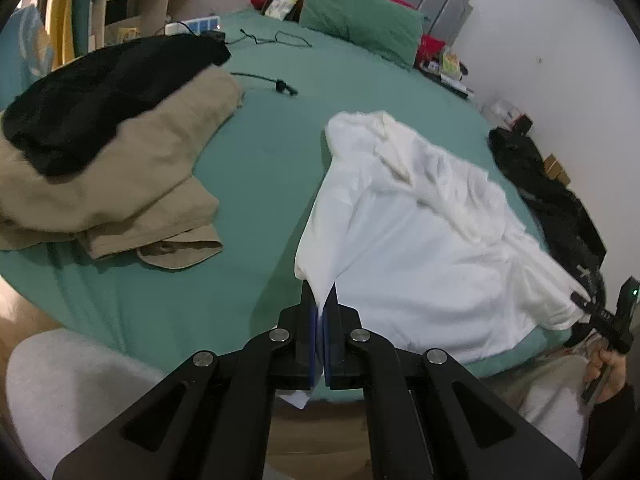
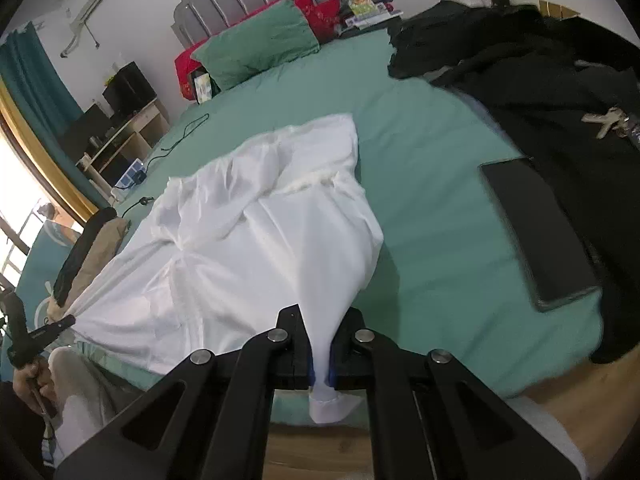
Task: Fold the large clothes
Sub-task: 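Grasp the jacket's hem with the right gripper while the left gripper grasps the hem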
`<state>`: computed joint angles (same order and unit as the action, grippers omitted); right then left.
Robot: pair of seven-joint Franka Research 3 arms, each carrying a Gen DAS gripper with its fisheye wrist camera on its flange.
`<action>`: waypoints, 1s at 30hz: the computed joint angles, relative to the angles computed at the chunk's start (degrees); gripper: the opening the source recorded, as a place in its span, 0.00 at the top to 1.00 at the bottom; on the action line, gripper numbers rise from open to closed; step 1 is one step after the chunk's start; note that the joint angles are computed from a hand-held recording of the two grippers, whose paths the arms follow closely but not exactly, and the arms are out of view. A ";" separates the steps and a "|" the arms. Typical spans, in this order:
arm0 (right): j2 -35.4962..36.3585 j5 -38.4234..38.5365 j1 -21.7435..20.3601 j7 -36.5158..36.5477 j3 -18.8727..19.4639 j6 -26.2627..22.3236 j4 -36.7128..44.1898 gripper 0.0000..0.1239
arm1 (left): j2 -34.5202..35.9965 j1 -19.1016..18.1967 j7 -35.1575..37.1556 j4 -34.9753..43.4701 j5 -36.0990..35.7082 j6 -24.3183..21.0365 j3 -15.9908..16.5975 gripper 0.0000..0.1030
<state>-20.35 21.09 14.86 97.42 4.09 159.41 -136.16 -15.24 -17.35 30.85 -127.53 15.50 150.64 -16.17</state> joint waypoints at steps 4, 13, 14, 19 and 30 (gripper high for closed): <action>-2.85 -0.77 -0.59 0.36 0.03 -1.39 -0.84 0.96 | -2.60 -0.45 -0.07 -0.89 -1.58 0.10 0.51 0.98; -5.44 -1.50 -1.41 1.75 0.70 -2.16 -1.63 0.96 | -6.88 0.70 -3.40 -3.12 -1.52 1.96 -0.27 0.97; -4.97 -2.14 -1.92 2.44 1.11 -1.97 -1.05 0.96 | -6.49 1.14 -3.80 -2.79 -0.82 2.23 -0.50 0.97; -2.00 -5.39 -3.62 4.26 1.69 -1.46 2.97 0.96 | -3.25 2.60 -3.51 0.59 2.34 4.13 -0.36 0.97; 15.64 -9.13 -4.04 0.34 -0.99 -3.64 21.86 0.96 | 13.28 4.90 -0.81 19.51 9.97 3.54 1.26 0.97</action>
<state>-4.71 11.97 10.82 97.76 3.10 155.77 -114.30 -1.96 -12.45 30.04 -108.02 25.47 154.19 -14.91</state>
